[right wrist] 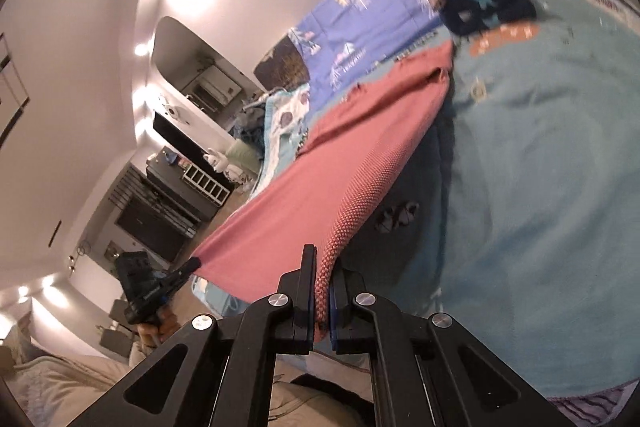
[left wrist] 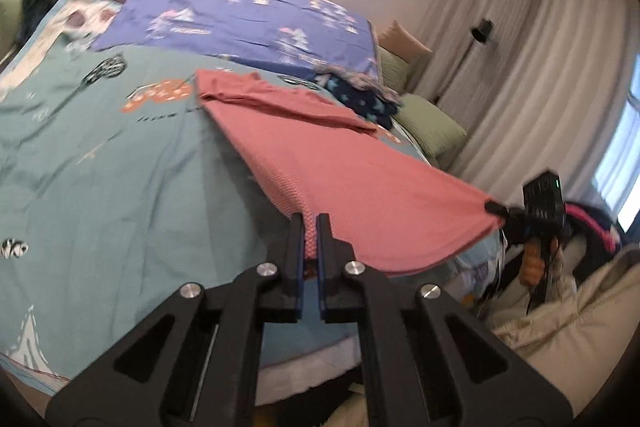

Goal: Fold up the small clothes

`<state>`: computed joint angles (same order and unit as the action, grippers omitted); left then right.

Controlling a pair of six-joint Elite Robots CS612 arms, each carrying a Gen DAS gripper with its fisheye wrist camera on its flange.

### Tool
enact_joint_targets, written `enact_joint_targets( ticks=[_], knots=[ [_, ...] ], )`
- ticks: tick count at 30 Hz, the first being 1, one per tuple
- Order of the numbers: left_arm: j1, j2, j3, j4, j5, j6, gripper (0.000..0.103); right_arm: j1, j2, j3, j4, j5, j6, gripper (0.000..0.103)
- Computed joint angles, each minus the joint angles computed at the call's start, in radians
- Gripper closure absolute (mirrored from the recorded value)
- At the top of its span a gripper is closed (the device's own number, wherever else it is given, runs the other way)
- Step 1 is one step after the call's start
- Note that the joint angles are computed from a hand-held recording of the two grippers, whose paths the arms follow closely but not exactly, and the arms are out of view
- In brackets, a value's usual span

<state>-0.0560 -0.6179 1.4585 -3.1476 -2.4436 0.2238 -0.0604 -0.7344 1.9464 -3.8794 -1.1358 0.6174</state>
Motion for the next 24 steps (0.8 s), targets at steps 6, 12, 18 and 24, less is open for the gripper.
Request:
enact_joint_targets(
  ticks=[6, 12, 18, 24],
  knots=[
    [0.001, -0.055, 0.072, 0.01, 0.023, 0.051, 0.097, 0.008, -0.043, 0.054, -0.012, -0.054, -0.02, 0.1],
    [-0.003, -0.082, 0.086, -0.042, 0.056, 0.048, 0.097, 0.026, -0.095, 0.086, 0.002, -0.137, -0.086, 0.099],
    [-0.035, -0.054, 0.01, -0.082, 0.118, 0.03, 0.097, 0.0, -0.088, 0.027, 0.04, -0.127, -0.119, 0.099],
    [-0.059, 0.013, -0.114, -0.182, 0.162, -0.181, 0.097, -0.021, -0.075, -0.054, 0.082, -0.122, -0.147, 0.099]
  ],
)
